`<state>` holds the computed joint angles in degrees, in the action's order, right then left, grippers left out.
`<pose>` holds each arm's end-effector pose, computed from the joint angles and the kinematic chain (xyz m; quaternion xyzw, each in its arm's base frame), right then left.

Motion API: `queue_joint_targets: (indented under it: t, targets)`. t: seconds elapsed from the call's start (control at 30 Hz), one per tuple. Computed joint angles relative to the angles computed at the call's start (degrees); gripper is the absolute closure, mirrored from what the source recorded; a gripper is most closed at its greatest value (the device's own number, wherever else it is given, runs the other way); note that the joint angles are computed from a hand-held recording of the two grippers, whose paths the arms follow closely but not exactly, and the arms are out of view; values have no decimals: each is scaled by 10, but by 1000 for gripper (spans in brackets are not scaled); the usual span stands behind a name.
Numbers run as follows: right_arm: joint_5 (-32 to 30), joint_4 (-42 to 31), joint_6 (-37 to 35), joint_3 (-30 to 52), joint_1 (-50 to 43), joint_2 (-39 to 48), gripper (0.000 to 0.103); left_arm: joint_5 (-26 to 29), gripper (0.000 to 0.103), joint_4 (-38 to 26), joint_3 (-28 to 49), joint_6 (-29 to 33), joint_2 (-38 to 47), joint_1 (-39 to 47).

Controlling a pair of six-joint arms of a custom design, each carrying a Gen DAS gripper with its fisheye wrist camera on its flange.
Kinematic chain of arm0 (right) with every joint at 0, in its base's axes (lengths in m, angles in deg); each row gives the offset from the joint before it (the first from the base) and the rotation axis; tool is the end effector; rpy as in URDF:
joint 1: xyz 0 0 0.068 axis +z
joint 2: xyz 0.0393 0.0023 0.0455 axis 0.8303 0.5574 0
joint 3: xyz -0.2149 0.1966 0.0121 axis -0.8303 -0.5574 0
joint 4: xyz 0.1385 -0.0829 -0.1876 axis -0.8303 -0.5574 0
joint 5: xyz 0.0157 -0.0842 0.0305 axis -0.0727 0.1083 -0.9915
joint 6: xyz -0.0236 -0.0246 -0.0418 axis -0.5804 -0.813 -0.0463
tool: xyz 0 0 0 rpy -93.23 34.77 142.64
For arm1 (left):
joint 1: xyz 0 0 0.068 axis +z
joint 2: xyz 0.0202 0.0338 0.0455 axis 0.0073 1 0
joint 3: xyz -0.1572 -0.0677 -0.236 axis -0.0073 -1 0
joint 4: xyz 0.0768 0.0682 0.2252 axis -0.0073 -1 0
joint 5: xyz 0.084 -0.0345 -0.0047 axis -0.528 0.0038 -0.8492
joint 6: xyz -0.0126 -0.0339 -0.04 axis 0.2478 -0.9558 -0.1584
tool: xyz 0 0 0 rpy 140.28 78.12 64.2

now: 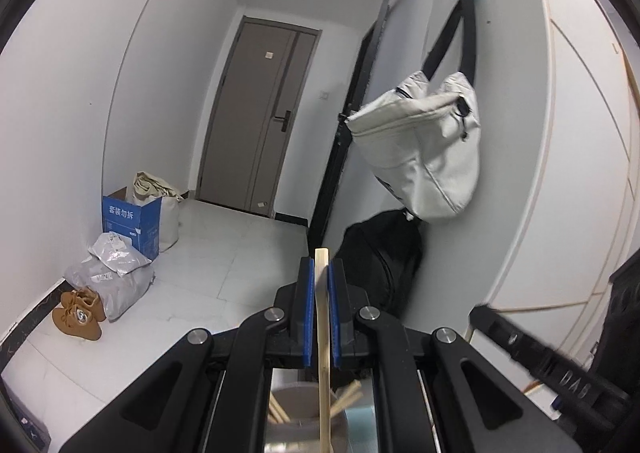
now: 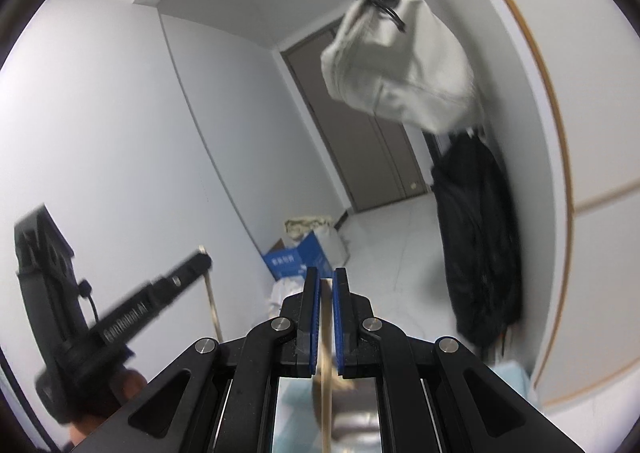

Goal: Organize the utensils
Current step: 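Lift both held chopsticks up over the white holder opening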

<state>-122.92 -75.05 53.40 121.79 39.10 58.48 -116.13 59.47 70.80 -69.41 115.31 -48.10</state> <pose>0.2047 -0.0327 0.3760 -0.1162 0.7642 0.3131 0.5518 0.1385 -0.1197 0.4341 -0.1054 0.7709 -0.1247 0.6157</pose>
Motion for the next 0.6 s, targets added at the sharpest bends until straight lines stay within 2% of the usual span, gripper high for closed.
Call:
queue_joint_targets:
  t: [0.23,0.33,0.6]
  targets:
    - [115,90,38,61,110,90,98,50,100,83,-42,27,22,92]
    - [149,124,47,67,140,121,98,49,100,115,-55,37,38,109]
    - [182,218,71,54,168,192,98,38,100,225,-102,81,73,125]
